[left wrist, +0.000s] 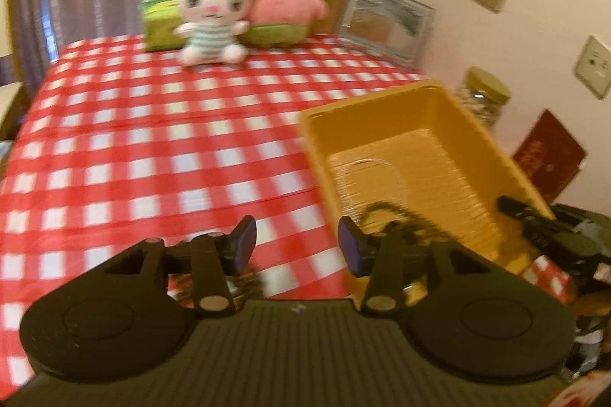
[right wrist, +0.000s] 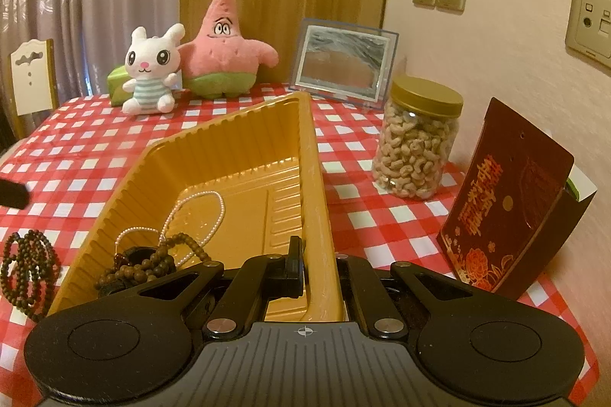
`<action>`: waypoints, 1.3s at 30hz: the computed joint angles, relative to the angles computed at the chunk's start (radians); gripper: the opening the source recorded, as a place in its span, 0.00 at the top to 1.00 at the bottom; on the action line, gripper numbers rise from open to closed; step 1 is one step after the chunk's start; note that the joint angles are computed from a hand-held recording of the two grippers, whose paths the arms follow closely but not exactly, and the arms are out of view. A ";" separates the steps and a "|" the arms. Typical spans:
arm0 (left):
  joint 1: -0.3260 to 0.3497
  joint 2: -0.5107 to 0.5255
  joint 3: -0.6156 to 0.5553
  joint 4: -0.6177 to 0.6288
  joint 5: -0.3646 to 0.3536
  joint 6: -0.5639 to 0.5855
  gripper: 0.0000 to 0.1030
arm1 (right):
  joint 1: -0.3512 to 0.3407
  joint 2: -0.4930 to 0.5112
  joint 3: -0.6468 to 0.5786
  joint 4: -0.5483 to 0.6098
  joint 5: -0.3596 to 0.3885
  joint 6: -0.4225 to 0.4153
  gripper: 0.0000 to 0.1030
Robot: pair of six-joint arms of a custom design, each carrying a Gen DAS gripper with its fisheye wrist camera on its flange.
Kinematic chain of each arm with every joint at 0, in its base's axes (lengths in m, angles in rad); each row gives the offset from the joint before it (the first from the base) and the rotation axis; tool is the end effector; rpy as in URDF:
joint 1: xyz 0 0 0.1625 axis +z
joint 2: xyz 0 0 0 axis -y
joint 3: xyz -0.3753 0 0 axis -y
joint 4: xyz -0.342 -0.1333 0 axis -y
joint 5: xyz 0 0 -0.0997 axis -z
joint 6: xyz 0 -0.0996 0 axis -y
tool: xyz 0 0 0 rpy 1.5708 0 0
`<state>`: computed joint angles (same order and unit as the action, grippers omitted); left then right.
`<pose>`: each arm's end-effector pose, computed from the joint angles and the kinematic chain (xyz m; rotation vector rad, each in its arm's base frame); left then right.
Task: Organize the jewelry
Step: 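Move the open left tool over the last dark bead necklace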
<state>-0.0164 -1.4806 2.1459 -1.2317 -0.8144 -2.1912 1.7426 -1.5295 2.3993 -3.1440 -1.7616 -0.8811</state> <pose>-0.2985 -0.1968 0.2022 -0.1905 2.1793 -1.1740 0.1769 -0.3503 0.2660 1.2313 -2.3010 0.8109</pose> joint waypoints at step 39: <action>0.146 0.161 -0.004 0.067 -0.096 -0.167 0.32 | -0.012 -0.019 -0.004 0.058 -0.002 -0.025 0.97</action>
